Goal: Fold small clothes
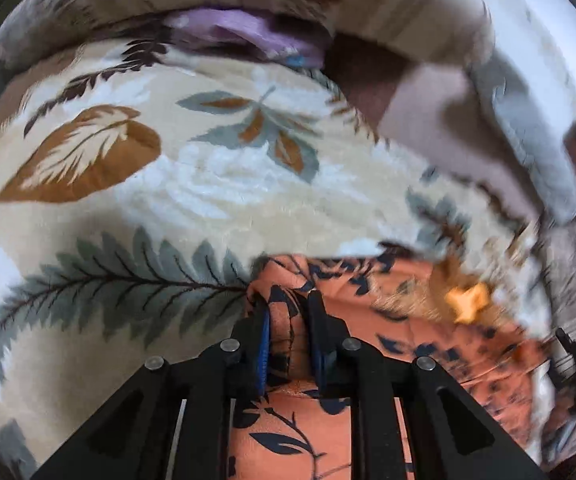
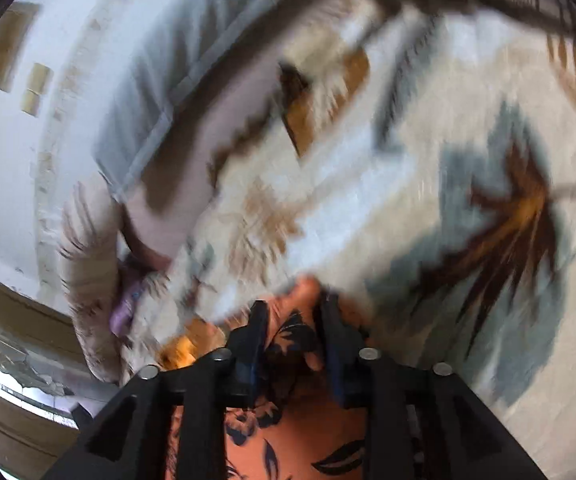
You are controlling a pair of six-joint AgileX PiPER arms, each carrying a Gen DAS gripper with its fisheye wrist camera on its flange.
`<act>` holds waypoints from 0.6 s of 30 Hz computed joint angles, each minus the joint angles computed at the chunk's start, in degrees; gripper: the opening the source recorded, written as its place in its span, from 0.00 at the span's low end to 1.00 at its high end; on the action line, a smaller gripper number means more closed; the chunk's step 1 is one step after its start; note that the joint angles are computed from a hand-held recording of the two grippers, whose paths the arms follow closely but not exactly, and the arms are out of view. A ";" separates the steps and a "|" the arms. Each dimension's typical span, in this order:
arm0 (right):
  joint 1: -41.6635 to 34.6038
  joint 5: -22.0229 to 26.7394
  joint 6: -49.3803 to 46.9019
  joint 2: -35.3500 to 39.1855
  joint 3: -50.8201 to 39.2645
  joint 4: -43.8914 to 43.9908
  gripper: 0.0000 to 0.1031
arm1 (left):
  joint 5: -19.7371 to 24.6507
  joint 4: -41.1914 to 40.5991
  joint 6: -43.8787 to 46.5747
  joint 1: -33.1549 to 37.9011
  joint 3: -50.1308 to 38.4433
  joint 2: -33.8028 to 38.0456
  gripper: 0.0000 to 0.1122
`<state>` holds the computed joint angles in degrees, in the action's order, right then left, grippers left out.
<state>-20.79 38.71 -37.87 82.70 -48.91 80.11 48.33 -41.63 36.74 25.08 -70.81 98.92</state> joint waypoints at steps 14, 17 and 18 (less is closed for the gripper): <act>36.38 -6.68 39.14 -6.82 -8.79 -49.32 0.45 | -1.61 -0.70 12.55 2.03 32.48 -38.66 0.56; 48.52 -8.52 55.72 -2.79 -10.80 -66.51 0.45 | -3.98 5.06 7.25 -4.11 34.52 -37.11 0.56; 51.58 -8.01 61.12 -0.31 -12.83 -72.24 0.45 | -4.69 4.91 7.85 -4.28 34.91 -35.98 0.56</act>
